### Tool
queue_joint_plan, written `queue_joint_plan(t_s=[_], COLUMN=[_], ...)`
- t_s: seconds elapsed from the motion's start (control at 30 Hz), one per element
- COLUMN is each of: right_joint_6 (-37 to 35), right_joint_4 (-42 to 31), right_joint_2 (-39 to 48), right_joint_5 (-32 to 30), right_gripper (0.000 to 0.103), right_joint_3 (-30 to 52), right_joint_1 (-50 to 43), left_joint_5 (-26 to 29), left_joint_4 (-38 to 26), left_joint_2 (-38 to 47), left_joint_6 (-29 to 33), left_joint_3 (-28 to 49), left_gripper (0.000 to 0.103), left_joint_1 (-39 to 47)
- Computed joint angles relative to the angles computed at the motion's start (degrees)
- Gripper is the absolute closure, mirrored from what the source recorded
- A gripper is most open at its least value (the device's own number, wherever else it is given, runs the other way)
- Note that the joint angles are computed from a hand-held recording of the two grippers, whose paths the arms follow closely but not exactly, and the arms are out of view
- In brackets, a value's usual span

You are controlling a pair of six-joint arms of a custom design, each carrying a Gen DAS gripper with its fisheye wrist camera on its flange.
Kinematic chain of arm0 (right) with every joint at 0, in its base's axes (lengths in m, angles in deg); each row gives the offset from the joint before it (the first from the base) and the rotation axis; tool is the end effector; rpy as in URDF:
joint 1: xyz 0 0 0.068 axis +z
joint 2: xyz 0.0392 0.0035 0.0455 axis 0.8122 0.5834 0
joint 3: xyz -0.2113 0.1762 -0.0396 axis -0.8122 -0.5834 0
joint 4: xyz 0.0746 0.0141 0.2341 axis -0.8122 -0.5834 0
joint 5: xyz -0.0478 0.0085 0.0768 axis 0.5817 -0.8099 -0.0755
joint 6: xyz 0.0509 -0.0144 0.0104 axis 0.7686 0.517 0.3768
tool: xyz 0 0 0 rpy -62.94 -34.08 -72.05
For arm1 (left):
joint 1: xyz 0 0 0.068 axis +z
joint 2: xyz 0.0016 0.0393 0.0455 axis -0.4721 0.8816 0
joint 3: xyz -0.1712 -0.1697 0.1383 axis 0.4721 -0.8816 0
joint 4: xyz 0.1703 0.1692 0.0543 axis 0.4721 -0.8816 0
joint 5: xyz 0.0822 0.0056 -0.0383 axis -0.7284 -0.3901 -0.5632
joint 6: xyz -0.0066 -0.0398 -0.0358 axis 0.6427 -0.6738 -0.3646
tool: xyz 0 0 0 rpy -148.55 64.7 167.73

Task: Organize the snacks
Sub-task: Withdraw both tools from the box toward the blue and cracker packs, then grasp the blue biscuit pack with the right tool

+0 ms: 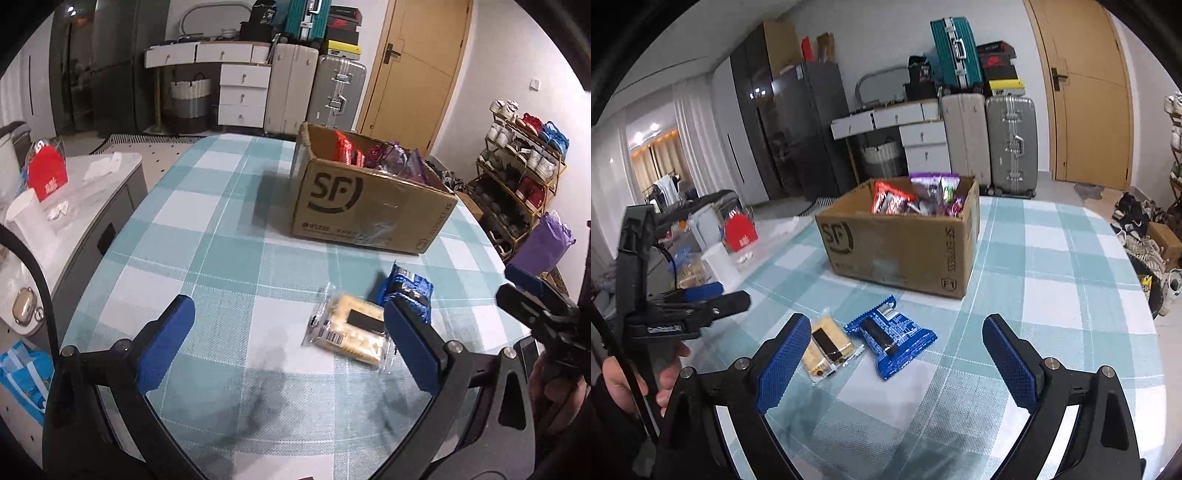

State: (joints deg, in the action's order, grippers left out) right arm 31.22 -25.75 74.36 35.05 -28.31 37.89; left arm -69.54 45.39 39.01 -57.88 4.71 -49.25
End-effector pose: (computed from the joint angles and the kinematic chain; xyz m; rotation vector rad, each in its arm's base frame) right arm 0.2047 -0.0403 0.2062 -0.1714 2.2002 0.4009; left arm 0.2121 -0.0779 0.2048 -0.0056 2.3562 -0.2263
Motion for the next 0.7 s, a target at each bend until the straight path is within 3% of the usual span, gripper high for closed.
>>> queue_joint_plan(t_s=[0.47,0.7], right_joint_6=[-0.4,0.7], right_joint_4=[5.2,6.1], right_joint_2=[22.1,29.2], right_joint_5=[8.4,9.4], right_gripper=[0.008,0.018], right_joint_3=[8.9,12.4], right_joint_1=[11.1,13.7], left_joint_5=[3.0,3.5], left_joint_4=[3.2,3.2], left_joint_2=[5.5,5.1], left_joint_6=[0.7,1.3], left_joint_3=[-1.9,-3.2], left_gripper=[0.001,0.001], left_joint_1=[-0.3,0.9])
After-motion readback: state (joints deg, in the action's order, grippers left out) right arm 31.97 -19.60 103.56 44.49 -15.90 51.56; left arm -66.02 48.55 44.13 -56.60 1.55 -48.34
